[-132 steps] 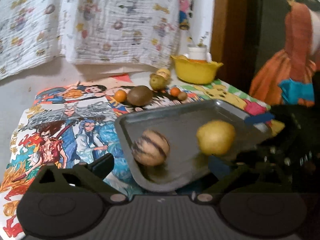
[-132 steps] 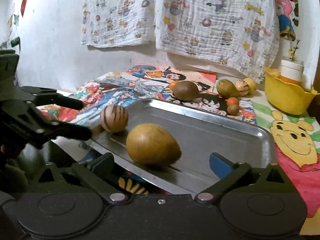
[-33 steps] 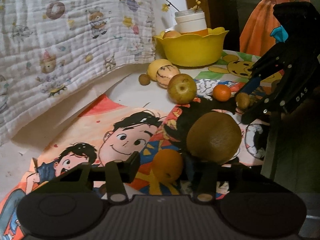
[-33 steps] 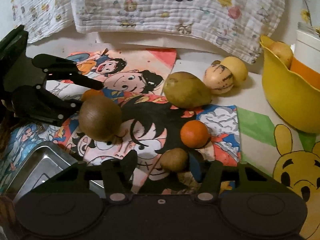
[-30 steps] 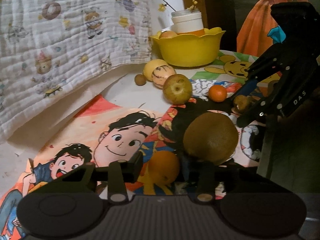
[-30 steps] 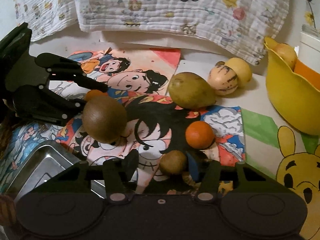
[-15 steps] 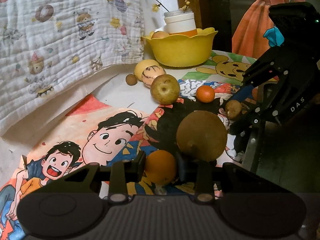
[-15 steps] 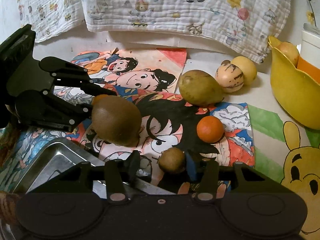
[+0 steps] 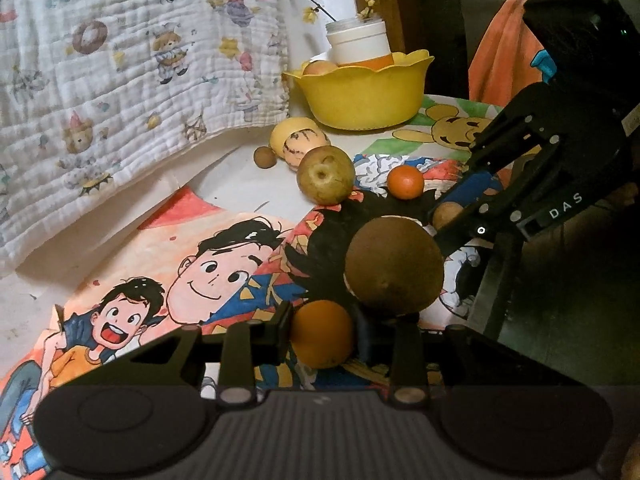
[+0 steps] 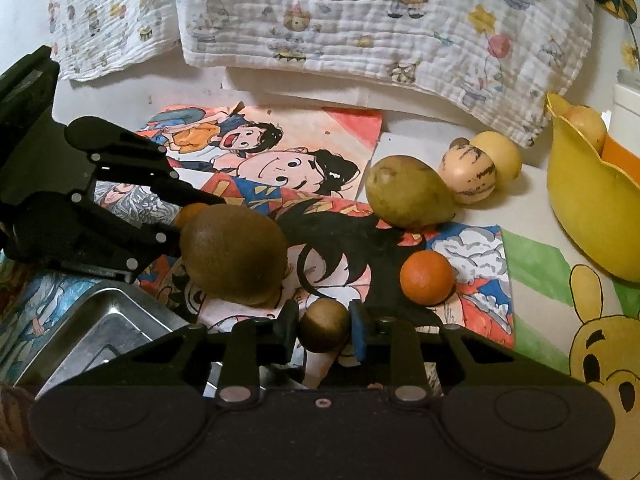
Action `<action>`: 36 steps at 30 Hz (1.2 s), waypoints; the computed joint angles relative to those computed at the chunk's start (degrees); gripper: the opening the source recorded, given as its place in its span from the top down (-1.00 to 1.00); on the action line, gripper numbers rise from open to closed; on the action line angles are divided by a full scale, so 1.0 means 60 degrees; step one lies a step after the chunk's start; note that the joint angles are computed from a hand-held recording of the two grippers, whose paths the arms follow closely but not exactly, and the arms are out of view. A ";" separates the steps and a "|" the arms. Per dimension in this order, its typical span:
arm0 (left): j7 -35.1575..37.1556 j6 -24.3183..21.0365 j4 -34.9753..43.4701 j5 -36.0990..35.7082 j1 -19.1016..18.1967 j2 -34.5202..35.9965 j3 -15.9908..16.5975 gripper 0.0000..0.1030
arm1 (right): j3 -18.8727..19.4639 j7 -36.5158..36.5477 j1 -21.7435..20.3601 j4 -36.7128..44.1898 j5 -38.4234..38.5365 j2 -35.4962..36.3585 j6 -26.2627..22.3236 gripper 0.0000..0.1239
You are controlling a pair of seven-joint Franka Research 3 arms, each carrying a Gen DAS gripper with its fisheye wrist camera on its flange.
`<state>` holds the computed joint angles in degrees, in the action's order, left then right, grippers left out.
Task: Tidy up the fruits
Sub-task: 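Grasp the small orange with the left tool while the right tool grasps the small brown round fruit, then lower both fruits onto the tray and open both tools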
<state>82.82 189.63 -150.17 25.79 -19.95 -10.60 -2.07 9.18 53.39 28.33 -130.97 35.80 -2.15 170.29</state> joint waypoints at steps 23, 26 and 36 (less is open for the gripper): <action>-0.0643 -0.2217 -0.1333 -0.3329 -0.2073 -0.2969 0.0195 0.32 | -0.0447 -0.2712 0.0870 -0.1224 0.3289 -0.2192 -0.1652 0.53; -0.0891 -0.2548 -0.1494 -0.3539 -0.2095 -0.3254 -0.0142 0.32 | -0.0466 -0.2449 0.0879 -0.1569 0.3014 -0.2629 -0.2101 0.53; -0.1784 -0.3701 -0.1406 -0.3928 -0.2092 -0.3587 -0.0803 0.32 | -0.0412 -0.0777 0.0745 -0.2325 0.1910 -0.3368 -0.2764 0.53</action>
